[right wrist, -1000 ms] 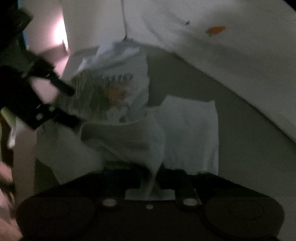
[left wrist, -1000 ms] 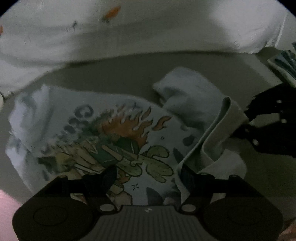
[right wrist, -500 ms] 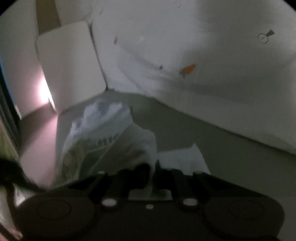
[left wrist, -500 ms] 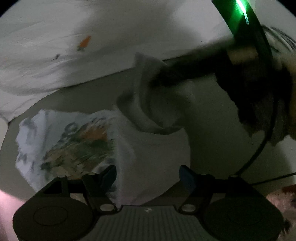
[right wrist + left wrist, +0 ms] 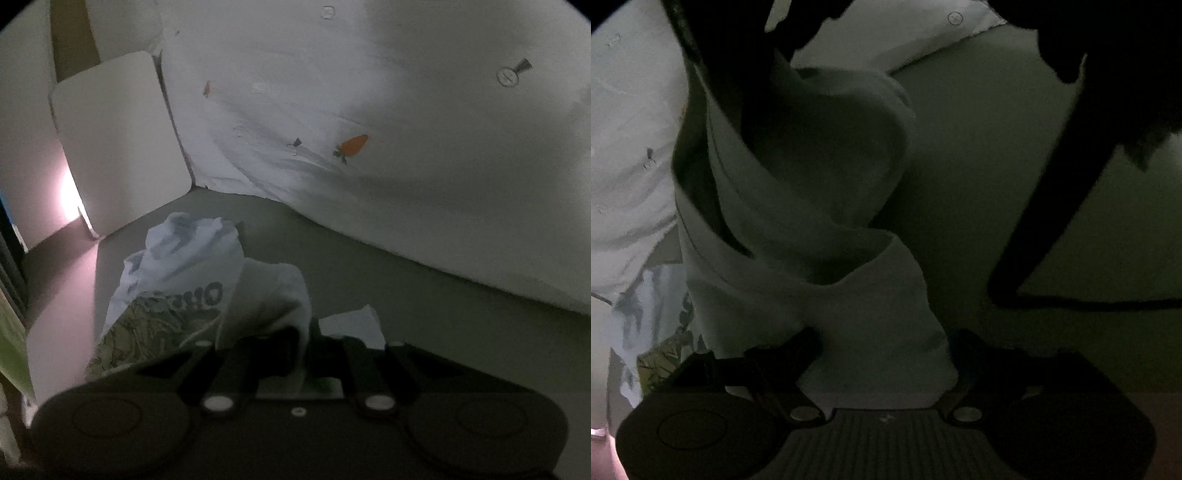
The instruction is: Fold clothes
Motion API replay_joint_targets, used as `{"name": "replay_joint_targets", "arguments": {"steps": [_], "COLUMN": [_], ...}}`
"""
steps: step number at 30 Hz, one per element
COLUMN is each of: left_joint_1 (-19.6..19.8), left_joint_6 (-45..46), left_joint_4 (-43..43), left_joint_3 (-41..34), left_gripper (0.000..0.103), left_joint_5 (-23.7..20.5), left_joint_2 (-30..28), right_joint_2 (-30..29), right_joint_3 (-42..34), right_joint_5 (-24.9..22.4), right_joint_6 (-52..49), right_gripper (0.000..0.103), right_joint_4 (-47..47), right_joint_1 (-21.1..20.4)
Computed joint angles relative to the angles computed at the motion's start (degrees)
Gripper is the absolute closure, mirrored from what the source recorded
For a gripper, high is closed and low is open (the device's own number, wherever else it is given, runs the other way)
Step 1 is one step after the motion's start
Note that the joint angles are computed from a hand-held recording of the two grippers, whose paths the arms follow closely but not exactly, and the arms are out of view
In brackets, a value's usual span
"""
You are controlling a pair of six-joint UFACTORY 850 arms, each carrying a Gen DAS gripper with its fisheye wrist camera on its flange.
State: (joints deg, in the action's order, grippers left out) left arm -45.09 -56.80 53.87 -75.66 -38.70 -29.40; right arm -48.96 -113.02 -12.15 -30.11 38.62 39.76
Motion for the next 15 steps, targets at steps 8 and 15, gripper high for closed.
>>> {"name": "replay_joint_targets", "arguments": {"steps": [8,15], "left_joint_1": [-1.6,-1.2], "left_joint_6": [-5.1,-12.5], "left_joint_4": [7.2,10.4], "left_joint_3": [2.0,3.6], "left_gripper": [0.0,0.053], "left_joint_5": [-0.8,-8.1], "left_joint_2": [0.1,0.2], "right_joint_2": [1.6,3.7], "right_joint_3": [2.0,5.6], "right_joint_5": [1.1,4.4], "right_joint_6": [-2.1,6.4], "right_gripper": [0.095,0.095], "right_joint_4": [0.0,-9.8], "right_joint_1": [0.0,0.9]}}
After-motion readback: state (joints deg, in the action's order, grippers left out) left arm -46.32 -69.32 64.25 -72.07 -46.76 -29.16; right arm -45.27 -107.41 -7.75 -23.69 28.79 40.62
